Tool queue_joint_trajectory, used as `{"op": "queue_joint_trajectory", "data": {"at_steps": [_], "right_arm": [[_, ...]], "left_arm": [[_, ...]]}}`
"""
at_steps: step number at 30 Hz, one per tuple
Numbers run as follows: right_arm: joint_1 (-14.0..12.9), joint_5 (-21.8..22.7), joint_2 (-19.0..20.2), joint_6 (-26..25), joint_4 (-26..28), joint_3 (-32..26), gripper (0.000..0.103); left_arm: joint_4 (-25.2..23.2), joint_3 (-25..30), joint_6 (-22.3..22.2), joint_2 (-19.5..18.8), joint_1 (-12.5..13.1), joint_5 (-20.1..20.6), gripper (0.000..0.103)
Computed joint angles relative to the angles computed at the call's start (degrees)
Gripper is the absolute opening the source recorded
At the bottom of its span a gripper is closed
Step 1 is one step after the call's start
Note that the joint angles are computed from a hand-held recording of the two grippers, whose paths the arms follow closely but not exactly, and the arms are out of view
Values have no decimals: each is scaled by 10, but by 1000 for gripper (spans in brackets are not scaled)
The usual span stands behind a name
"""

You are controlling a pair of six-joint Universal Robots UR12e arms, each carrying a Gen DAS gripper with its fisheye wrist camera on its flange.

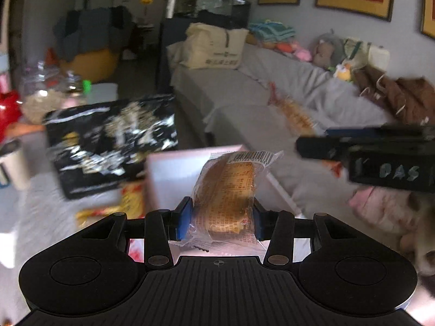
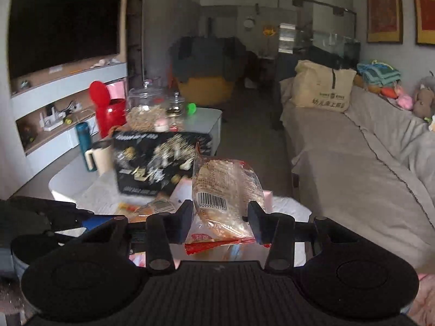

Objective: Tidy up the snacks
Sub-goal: 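Lower the bread packet into the pink box with the right gripper while the left drops the loaf in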

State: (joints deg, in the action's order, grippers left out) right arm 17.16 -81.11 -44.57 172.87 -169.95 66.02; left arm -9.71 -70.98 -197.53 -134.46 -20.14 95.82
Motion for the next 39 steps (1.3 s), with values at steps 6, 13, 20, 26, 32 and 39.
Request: {"op": "queue_joint_trajectory", "data": {"at_steps": [6, 13, 20, 26, 32, 39], "right_arm": [[-10, 16, 84, 45, 157, -157, 51], [-13, 12, 108, 67, 211, -189, 51], [-5, -2, 80, 51, 203, -129, 51], [7, 12, 66, 37, 196, -93, 51], [22, 12, 57, 13, 202, -64, 51], [27, 16, 61, 8, 154, -35, 51]], "left_arm": [[-81, 97, -50, -67, 36, -92, 49], [24, 34, -78, -45, 52, -101, 49], [-19, -39, -74, -4, 42, 54, 49], [3, -101, -96, 14, 44, 30, 49], [8, -110, -100, 11, 41, 16, 49], [12, -67, -82, -14, 34, 39, 49]]}}
